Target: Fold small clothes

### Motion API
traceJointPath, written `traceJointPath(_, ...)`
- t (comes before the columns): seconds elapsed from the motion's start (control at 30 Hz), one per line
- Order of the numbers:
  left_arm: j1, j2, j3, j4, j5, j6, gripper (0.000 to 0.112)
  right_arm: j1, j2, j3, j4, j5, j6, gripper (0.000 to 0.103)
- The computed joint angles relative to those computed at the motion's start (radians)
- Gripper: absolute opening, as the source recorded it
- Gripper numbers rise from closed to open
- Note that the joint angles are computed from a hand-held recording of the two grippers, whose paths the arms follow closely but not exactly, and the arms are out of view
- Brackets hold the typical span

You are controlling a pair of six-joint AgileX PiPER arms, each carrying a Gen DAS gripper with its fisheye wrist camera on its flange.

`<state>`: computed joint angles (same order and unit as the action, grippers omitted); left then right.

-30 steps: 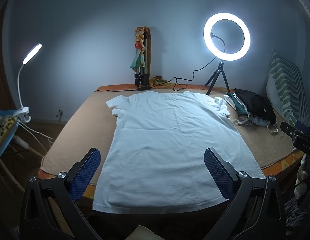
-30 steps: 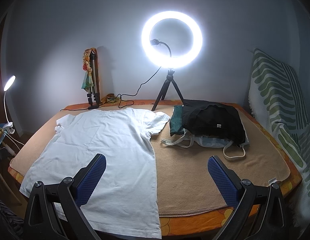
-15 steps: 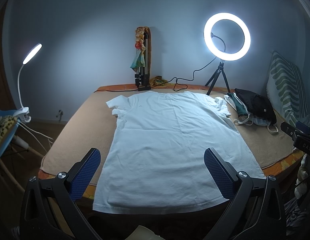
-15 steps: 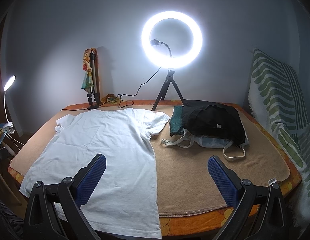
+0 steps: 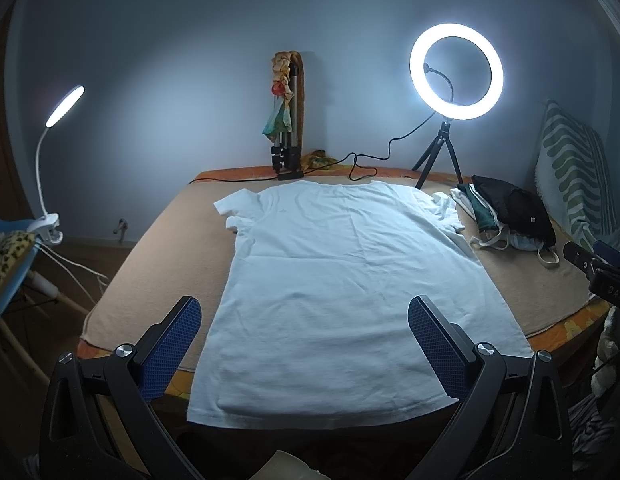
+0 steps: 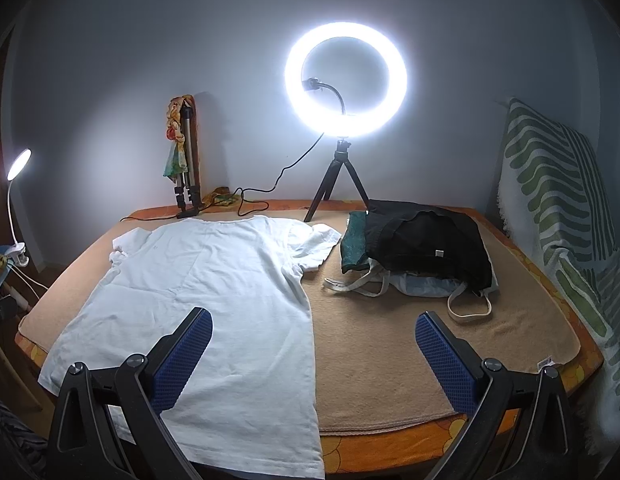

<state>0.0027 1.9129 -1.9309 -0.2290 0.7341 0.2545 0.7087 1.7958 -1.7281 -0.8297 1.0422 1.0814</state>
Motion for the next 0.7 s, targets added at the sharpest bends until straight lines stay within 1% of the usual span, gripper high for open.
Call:
traceJointPath(0.3,0.016,0.013,-0.004,0.004,-0.002,-0.011,0.103,0.008,0.011,0.000,-0.010,-0.005,0.011,0.103)
traceJointPath(0.43,0.055,0.046,-0.041,-0.034,0.038,0.000,0.103,0.002,0.030,-0.027,0.018,-0.019,-0.011,0.103)
traceJointPath(0.57,0.111,0.073,-0.060,-0.109,0.075,0.042,0.103,-0.008,0.064,-0.096,0.073,-0.027,-0.072,0.103)
traceJointPath(0.63,0.140,0.080,-0.051,-0.153,0.081,0.078,0.103,-0.011,0.092,-0.157,0.107,-0.028,-0.126,0.103)
traceJointPath(0.7,0.158,0.092,-0.053,-0.159,0.093,0.086,0.102,-0.009,0.126,-0.225,0.125,-0.023,-0.178,0.103)
